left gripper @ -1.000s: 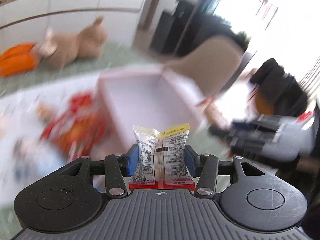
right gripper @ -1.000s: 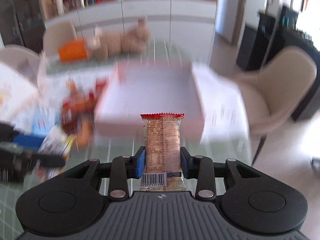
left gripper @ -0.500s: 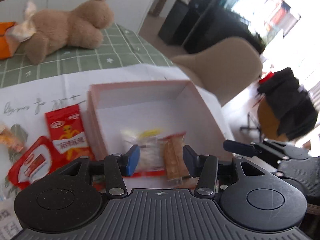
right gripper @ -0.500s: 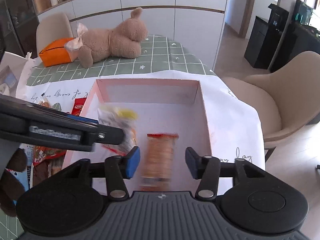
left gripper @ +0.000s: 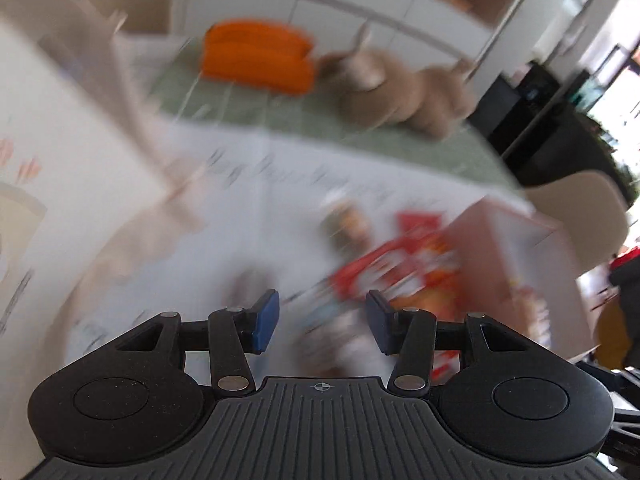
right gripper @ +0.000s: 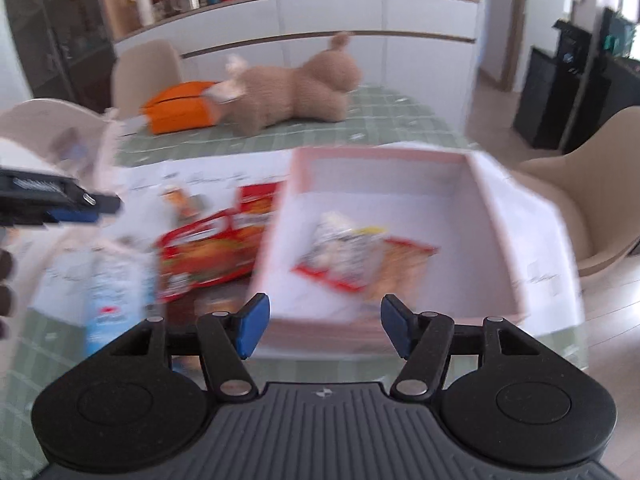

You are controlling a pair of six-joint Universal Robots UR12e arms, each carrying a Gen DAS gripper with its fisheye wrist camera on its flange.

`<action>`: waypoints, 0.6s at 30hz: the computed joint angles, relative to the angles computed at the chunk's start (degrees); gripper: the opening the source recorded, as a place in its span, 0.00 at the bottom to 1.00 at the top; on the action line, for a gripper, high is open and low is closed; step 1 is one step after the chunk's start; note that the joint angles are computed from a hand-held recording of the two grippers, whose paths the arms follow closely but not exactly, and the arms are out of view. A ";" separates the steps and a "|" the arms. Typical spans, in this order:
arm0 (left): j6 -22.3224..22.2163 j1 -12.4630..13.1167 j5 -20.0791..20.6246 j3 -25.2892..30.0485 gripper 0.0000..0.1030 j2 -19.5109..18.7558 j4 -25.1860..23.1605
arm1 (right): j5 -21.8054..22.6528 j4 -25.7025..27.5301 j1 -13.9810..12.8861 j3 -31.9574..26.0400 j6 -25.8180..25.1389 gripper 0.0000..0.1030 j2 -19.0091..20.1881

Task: Organize snacks
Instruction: 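Grasp a small clear-wrapped snack packet from the mat with the left gripper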

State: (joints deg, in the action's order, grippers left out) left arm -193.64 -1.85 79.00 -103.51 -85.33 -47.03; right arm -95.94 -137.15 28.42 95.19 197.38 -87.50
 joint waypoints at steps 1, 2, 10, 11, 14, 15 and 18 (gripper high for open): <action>0.99 0.08 0.88 -0.06 0.55 -0.35 -0.95 | 0.40 0.45 0.69 -0.46 -0.14 0.60 0.53; 1.58 0.03 1.52 -0.33 0.57 -0.66 -0.98 | 0.37 1.37 1.43 -1.20 -0.11 0.60 1.31; 0.28 0.75 0.60 -1.62 0.61 -0.99 2.91 | -2.70 5.65 4.74 -5.46 0.00 0.60 6.26; 1.01 1.23 -0.40 -1.95 0.60 -0.49 3.12 | -2.69 5.89 4.79 -5.58 0.20 0.60 6.48; 1.71 2.94 -3.03 -3.51 0.61 0.77 4.35 | -1.43 4.55 4.62 -4.45 1.72 0.60 6.28; 1.07 3.46 -3.42 -3.96 0.63 0.92 5.14 | -1.21 4.14 4.65 -4.10 1.92 0.61 6.22; -1.72 4.19 -2.17 -4.51 0.64 0.92 5.90 | -2.13 3.01 5.23 -3.36 0.49 0.50 5.76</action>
